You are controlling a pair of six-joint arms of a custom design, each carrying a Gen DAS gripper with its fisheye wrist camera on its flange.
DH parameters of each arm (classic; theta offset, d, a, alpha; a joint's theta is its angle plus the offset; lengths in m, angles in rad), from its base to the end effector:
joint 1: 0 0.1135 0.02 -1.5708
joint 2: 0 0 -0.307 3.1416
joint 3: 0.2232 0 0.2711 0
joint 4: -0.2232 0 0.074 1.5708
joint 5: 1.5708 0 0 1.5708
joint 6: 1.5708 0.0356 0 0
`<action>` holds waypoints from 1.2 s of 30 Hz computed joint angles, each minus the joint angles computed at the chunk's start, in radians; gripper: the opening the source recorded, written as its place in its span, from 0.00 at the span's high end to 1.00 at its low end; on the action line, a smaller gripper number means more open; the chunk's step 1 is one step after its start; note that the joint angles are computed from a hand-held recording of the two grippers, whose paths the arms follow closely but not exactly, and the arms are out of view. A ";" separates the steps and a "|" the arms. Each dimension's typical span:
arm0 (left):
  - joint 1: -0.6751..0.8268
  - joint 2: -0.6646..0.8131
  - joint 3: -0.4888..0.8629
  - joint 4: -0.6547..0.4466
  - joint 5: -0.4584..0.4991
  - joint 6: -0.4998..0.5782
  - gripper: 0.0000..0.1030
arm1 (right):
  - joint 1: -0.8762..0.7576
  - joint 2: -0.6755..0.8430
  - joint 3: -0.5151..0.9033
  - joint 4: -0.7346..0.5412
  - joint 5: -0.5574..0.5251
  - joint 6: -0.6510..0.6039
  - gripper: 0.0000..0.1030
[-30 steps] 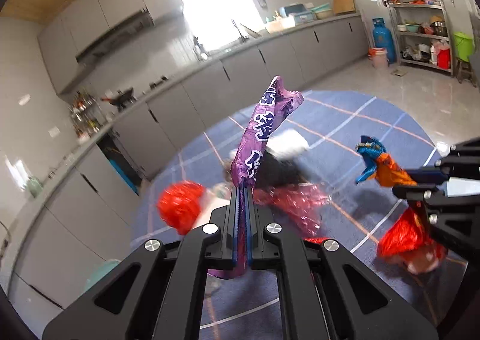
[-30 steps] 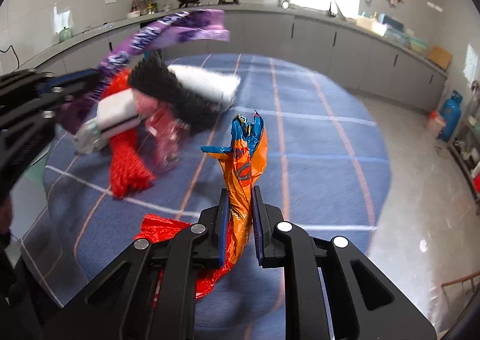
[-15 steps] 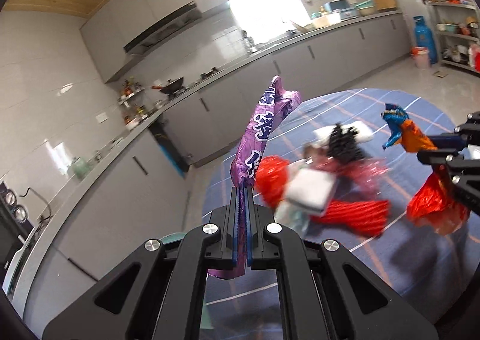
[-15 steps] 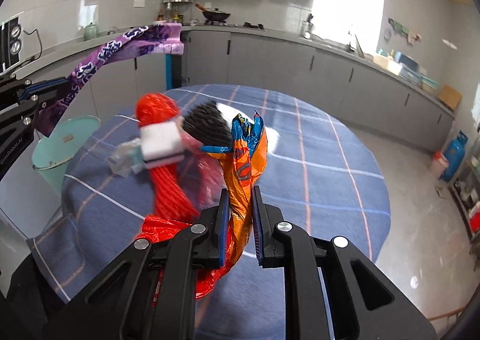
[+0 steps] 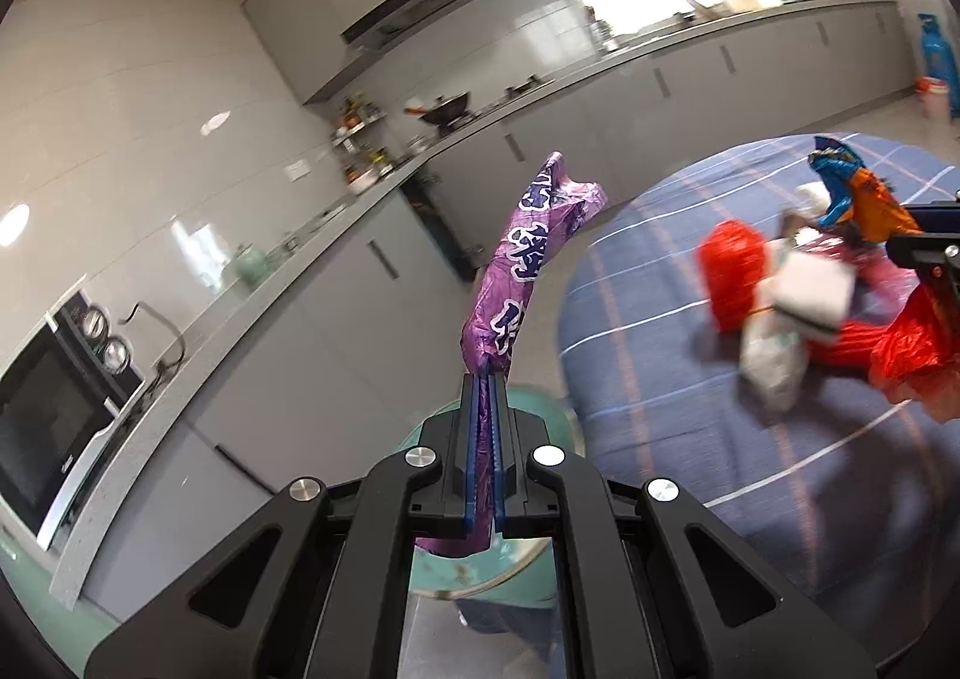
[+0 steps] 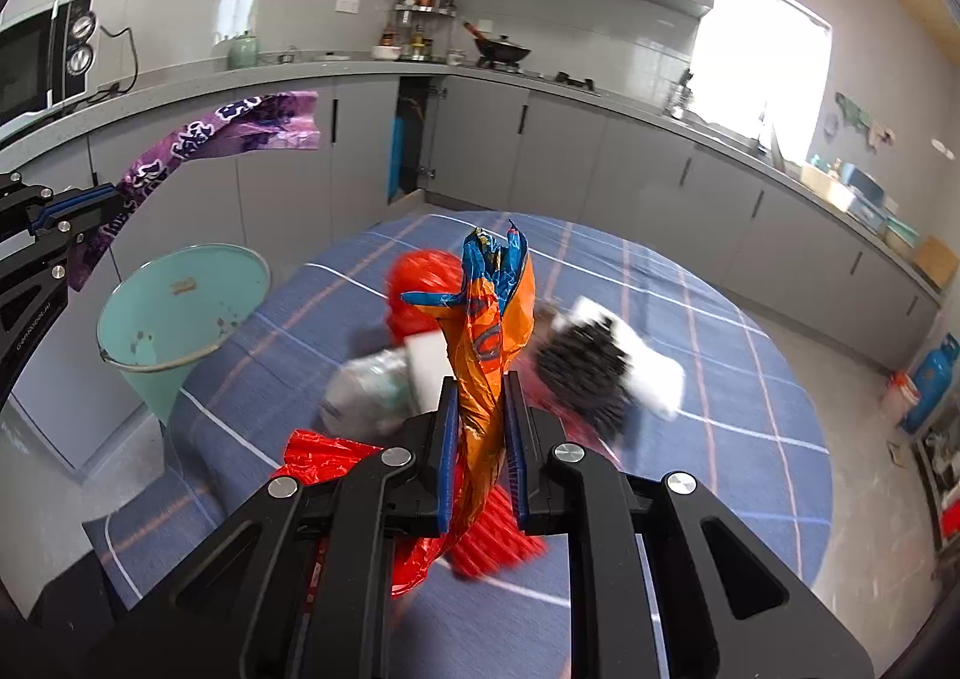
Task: Collect trash
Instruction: 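Carry the wrapper and orange bag over the teal bin and release both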
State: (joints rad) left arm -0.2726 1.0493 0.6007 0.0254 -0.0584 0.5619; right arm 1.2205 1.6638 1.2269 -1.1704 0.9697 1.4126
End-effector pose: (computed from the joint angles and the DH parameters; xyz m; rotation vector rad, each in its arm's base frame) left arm 0.2232 -0.0602 0.2741 0.7764 1.8448 0.2443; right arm 0.1340 0.2811 0.2676 0.1891 2.1821 -0.3289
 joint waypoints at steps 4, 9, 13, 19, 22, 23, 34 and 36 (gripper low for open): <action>0.096 0.053 0.019 0.026 0.042 0.006 0.96 | -0.046 0.034 0.049 0.109 -0.001 -0.156 0.85; 0.194 0.138 0.050 0.073 0.066 -0.003 0.96 | -0.098 0.080 0.109 0.230 -0.023 -0.327 0.85; 0.253 0.210 0.088 0.097 0.073 -0.009 0.96 | -0.126 0.118 0.152 0.302 -0.046 -0.427 0.85; 0.313 0.300 0.122 0.149 0.055 -0.010 0.96 | -0.165 0.181 0.220 0.388 -0.077 -0.557 0.85; 0.340 0.338 0.141 0.156 0.059 -0.013 0.96 | -0.180 0.210 0.247 0.429 -0.096 -0.610 0.85; 0.349 0.352 0.148 0.159 0.060 -0.014 0.96 | -0.187 0.219 0.257 0.442 -0.104 -0.627 0.85; 0.388 0.448 0.193 0.196 0.042 -0.008 0.96 | -0.232 0.334 0.379 0.516 -0.171 -0.753 0.85; 0.387 0.467 0.200 0.204 0.035 -0.007 0.96 | -0.239 0.352 0.396 0.522 -0.183 -0.769 0.85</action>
